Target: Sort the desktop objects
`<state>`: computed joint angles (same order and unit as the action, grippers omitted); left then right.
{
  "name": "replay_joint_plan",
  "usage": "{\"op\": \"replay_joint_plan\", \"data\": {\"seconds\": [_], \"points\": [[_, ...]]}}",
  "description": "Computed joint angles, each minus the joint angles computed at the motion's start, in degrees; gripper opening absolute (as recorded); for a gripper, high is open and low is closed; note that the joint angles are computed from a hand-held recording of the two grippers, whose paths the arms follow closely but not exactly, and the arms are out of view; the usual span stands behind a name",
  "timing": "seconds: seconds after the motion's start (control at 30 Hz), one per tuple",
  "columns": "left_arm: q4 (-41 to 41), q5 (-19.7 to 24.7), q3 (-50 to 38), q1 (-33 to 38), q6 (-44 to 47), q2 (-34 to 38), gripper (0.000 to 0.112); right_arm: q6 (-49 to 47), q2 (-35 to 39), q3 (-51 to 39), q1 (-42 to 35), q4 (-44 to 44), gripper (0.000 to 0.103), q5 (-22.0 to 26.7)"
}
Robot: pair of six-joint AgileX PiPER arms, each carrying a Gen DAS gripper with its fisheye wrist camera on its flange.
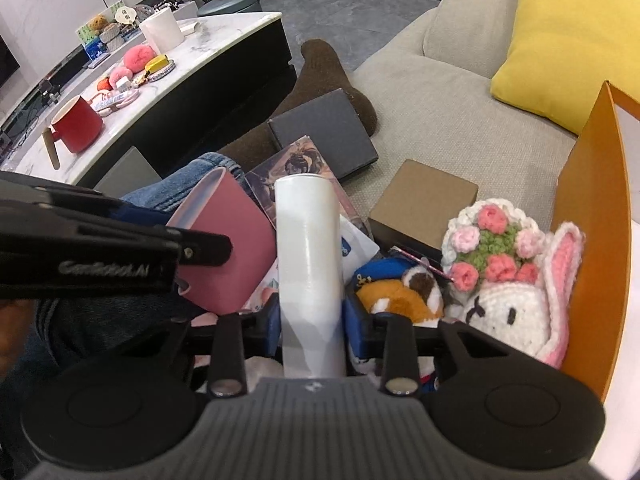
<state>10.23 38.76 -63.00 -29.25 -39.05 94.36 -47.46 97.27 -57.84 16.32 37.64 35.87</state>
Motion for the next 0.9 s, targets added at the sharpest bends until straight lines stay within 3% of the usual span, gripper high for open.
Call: {"op": "replay_joint_plan", "data": {"seconds": [0.13, 0.47, 0.73, 0.9], "points": [[-0.57, -0.77, 1.33, -0.23, -0.19, -1.36, 0.019, 0.06, -2.01, 1.05, -0.19, -0.26, 0.037, 0.32], [7.19, 0.69, 6.11, -4.95, -10.99, -8.89, 0.018, -1.29, -10.0, 5.66, -3.26, 1.33, 0.037, 3.44], [13.08, 8.27, 8.12, -12.11, -17.99, -18.35, 0.018, -4.68, -16.06, 8.73, -2.97, 6.94, 0.037, 13.77], [14.7, 12.18, 11.07, -15.48, -22.46, -22.97, 0.018, -2.44, -16.31, 9.24, 0.19, 5.16, 0.037, 15.19]]}}
